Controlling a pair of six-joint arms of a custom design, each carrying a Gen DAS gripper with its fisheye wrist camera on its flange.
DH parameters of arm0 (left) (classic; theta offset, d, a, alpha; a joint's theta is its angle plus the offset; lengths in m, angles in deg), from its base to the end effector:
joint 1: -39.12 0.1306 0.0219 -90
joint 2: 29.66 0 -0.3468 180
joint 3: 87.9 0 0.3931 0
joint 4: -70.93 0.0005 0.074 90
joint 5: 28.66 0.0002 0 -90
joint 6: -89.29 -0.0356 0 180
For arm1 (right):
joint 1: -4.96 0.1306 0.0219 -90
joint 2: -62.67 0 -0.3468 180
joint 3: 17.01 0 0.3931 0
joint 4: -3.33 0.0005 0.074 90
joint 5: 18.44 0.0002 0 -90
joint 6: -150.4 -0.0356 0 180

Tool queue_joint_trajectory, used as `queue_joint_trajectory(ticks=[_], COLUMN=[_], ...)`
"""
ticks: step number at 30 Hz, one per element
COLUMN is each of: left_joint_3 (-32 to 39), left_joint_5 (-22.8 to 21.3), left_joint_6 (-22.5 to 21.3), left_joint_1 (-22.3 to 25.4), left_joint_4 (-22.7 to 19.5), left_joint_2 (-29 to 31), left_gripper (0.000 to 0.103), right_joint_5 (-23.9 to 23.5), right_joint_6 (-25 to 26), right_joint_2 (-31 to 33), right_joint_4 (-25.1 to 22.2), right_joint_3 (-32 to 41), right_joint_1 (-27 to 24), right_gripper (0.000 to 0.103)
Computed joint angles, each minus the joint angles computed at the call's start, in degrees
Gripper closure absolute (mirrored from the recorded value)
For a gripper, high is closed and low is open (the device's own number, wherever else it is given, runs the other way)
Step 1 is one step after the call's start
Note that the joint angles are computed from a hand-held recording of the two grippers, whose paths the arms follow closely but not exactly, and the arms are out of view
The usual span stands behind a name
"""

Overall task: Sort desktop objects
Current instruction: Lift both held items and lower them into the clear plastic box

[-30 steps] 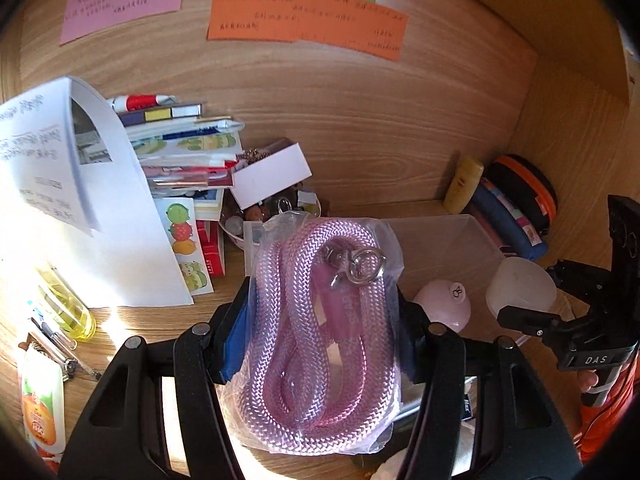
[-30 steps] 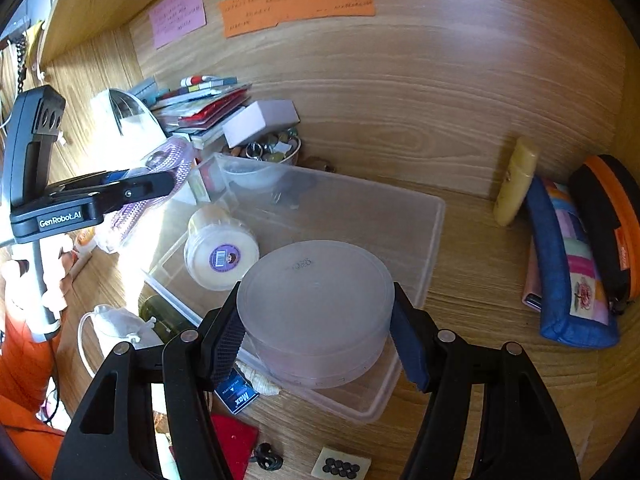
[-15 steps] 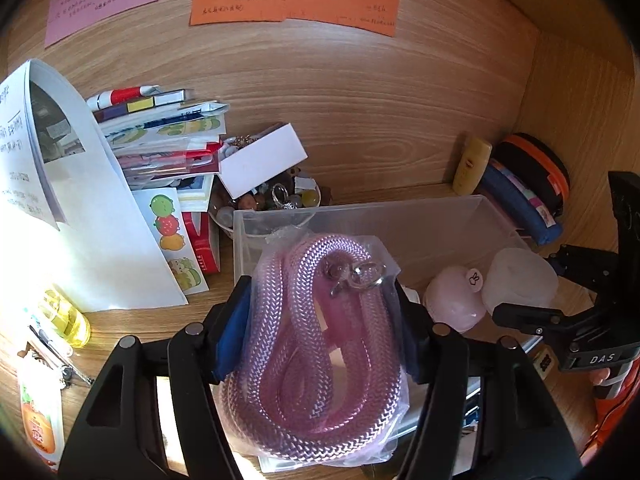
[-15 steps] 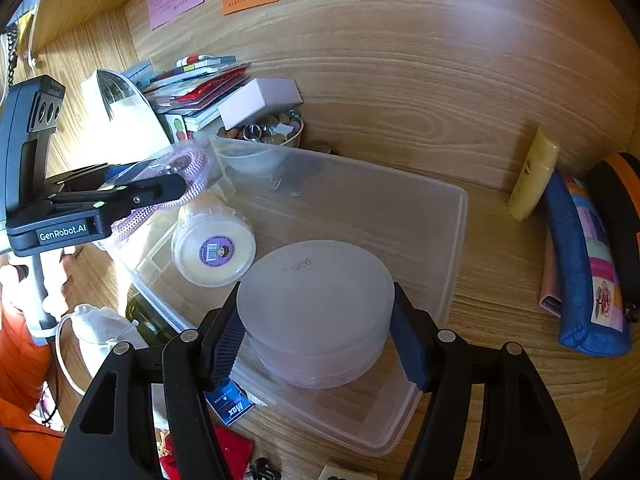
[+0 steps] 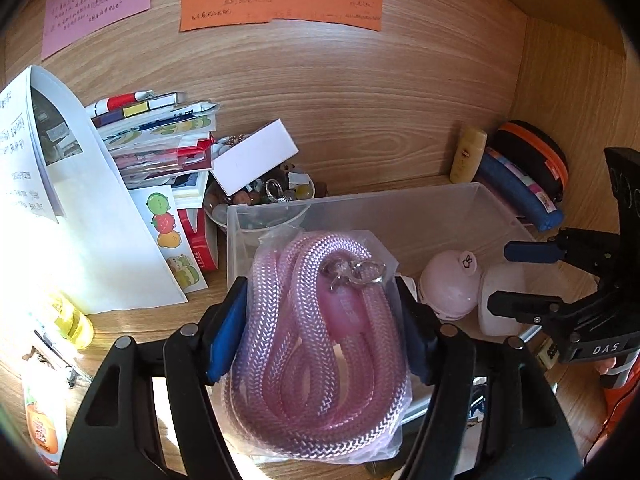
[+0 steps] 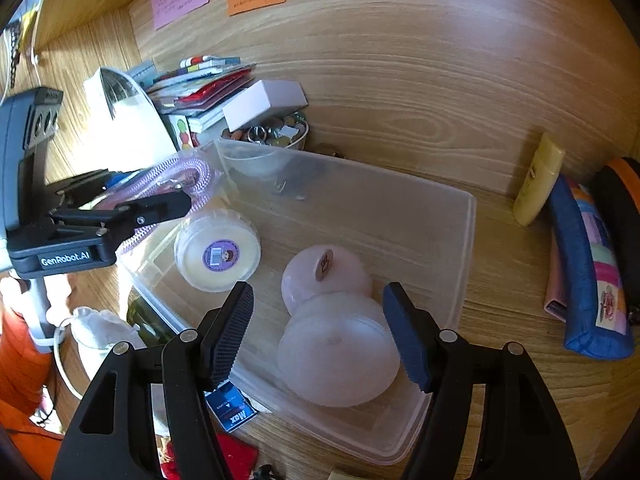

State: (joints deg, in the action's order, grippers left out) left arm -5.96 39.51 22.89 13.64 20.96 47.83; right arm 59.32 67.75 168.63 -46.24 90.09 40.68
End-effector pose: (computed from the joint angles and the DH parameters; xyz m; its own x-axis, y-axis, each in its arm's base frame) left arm 0.3788 -0.1664 0.4231 -0.6559 -0.0991 -0.7483 -0.1074 0.9935 -0.0374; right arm 0.4687 0.3457 0.3903 -0.5148 -0.5242 -0.6784 -0.7568 0.6496 0.0724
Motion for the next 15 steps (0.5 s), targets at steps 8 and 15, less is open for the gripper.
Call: queue_joint_trajectory(ticks=[8, 15], left_joint_3=[-0.42, -1.19], left_joint_5=[-0.94, -0.52], left_joint_6=[0.09, 1.63], left_joint_1=[-0.99, -1.28], left_joint_4=[-0.32, -0.36], left_joint_2=[-0.91, -2.26], left_gripper=[0.027, 0.015], right_joint_5=[4.88, 7.62], right_joint_6=[2.38, 2.27], right_joint_2=[-1.58, -4.05], right_joint_4=[1.99, 3.96], right_joint_3=[-2.08, -4.92], right_joint_1=[1.36, 1.87], right_gripper=[0.034, 0.022])
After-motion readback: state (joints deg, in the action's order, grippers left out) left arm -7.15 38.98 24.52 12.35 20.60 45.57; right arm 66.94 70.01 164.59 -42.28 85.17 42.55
